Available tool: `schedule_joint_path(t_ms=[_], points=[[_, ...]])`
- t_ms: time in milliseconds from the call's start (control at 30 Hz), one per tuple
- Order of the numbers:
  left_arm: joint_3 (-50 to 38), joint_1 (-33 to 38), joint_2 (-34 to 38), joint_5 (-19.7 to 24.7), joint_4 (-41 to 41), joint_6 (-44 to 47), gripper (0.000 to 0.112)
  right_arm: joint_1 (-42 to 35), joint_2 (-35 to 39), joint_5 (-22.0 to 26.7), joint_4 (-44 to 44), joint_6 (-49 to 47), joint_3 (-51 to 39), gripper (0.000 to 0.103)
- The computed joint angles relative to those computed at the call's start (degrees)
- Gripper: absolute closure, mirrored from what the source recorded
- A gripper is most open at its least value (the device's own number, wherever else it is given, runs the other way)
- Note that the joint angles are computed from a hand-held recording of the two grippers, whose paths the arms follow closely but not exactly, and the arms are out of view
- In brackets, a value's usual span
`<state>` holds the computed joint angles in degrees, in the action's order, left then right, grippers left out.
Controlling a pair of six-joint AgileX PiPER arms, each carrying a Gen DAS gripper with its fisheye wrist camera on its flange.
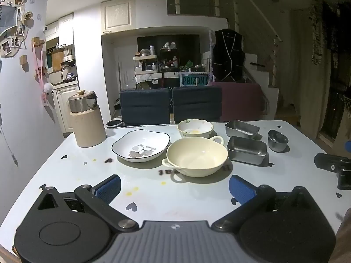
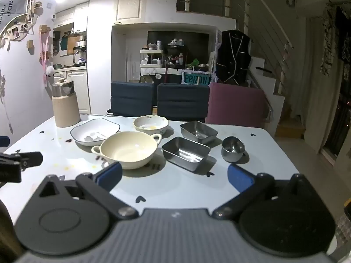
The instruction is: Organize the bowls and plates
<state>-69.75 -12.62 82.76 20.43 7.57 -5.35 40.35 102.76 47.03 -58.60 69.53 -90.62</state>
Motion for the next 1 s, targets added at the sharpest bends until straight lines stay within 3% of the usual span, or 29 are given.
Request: schedule_joint_path(t_ms=[767,833,1000], points=[[1.99,-0.56,1.4,-3.05,2.09,-2.24,0.009,-0.2,0.26,-0.23,-0.06,-0.14,0.4,0.0],[0.84,-0.57,0.57,-0.84,-0.4,0.14,0.009,0.19,0.18,0.98,0.8,-1.14,-0.52,0.0],[0.79,-0.25,0.39,-0.7,-1.69,1.29,0.009,0.34,0.3,1.16,1.22,-1.9,-1.02,0.0]])
